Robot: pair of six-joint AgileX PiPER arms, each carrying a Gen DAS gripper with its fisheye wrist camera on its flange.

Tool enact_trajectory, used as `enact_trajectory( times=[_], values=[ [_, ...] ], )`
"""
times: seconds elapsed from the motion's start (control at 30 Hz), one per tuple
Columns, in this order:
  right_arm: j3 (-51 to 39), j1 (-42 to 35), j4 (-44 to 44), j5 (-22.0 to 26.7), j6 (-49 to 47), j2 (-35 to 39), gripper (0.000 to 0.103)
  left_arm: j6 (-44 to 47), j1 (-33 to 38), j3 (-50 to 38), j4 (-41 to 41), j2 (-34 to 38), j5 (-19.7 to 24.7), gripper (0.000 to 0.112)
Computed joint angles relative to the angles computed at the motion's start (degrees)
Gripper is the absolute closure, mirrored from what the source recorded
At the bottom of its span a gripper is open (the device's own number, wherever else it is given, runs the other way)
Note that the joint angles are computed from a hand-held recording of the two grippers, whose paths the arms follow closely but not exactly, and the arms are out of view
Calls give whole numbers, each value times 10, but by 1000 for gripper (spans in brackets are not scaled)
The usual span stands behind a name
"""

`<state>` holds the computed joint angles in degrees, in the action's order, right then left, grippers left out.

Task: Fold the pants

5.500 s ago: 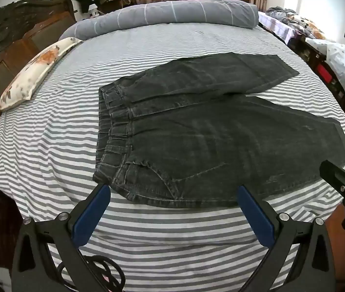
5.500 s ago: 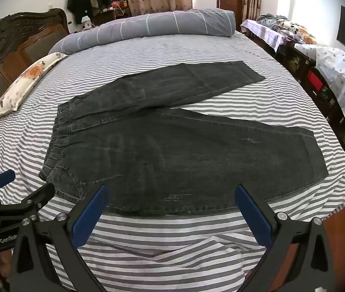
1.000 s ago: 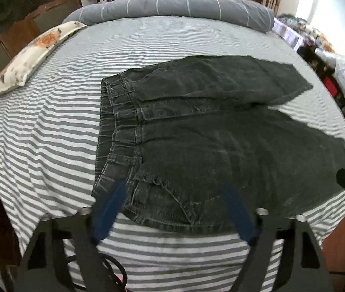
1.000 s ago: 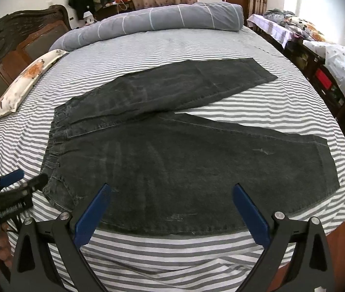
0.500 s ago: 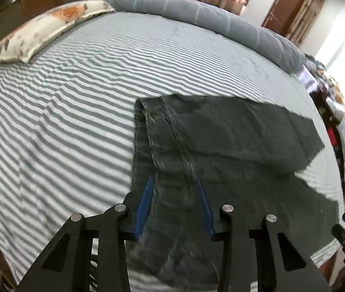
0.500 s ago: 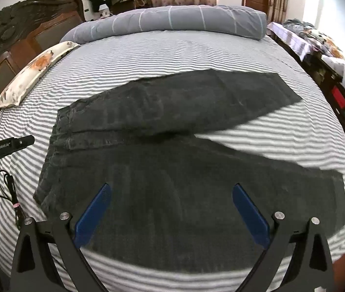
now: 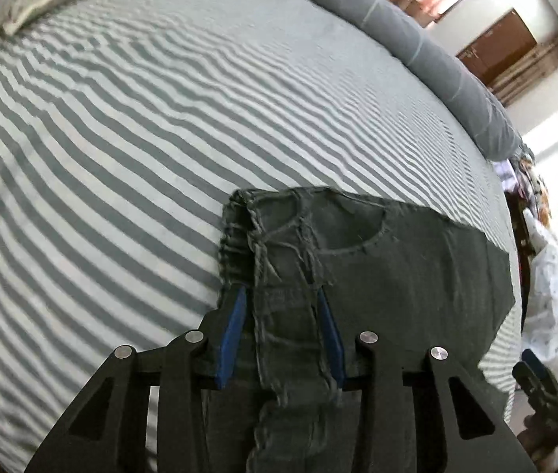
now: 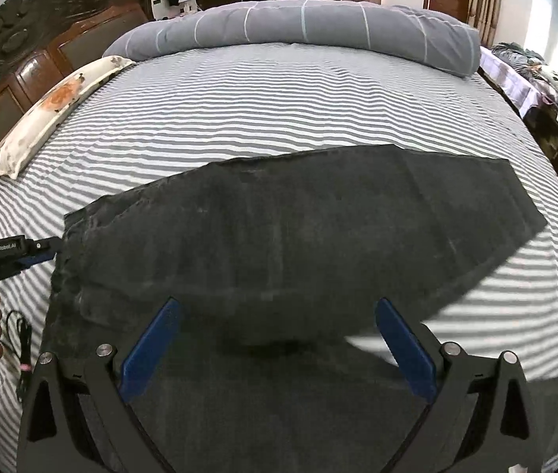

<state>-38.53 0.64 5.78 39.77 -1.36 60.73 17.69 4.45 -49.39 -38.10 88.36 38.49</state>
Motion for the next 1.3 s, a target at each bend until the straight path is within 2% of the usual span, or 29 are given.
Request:
enact_trajectory(
  times=[0.1,0.3,0.5,0.6,0.67,0.8,0.87,0.97,1.1,1.23,1.3],
  values=[
    [-7,7,4,-34,-6,44,3,38,15,-10,-42,30,5,81],
    [-27,20,7,-75,-13,117,3,52,16,-55,-77,89,12,81],
    [-74,13,31,-81,-65,181,3,63,26,-75,-122,117,9,81],
    [-105,-4,65,-77,-131,218,3,58,19,-66,-135,114,-15,82],
    [-131,-25,104,-59,-191,247,4,50,5,-45,-123,94,-55,103],
    [-191,-47,112,-33,-267,303,4,148,11,6,-226,43,-84,107],
    [-225,-56,130,-11,-315,327,4,212,7,41,-281,-2,-104,107],
    [-306,-69,171,51,-404,375,4,287,-13,83,-334,-65,-135,107],
    [-431,-72,182,140,-456,451,5,365,7,122,-406,-110,-119,107],
    [-568,-59,174,236,-476,544,12,385,28,137,-403,-136,-104,107],
    [-630,-45,170,288,-490,588,19,374,16,133,-384,-138,-119,107]
  ],
)
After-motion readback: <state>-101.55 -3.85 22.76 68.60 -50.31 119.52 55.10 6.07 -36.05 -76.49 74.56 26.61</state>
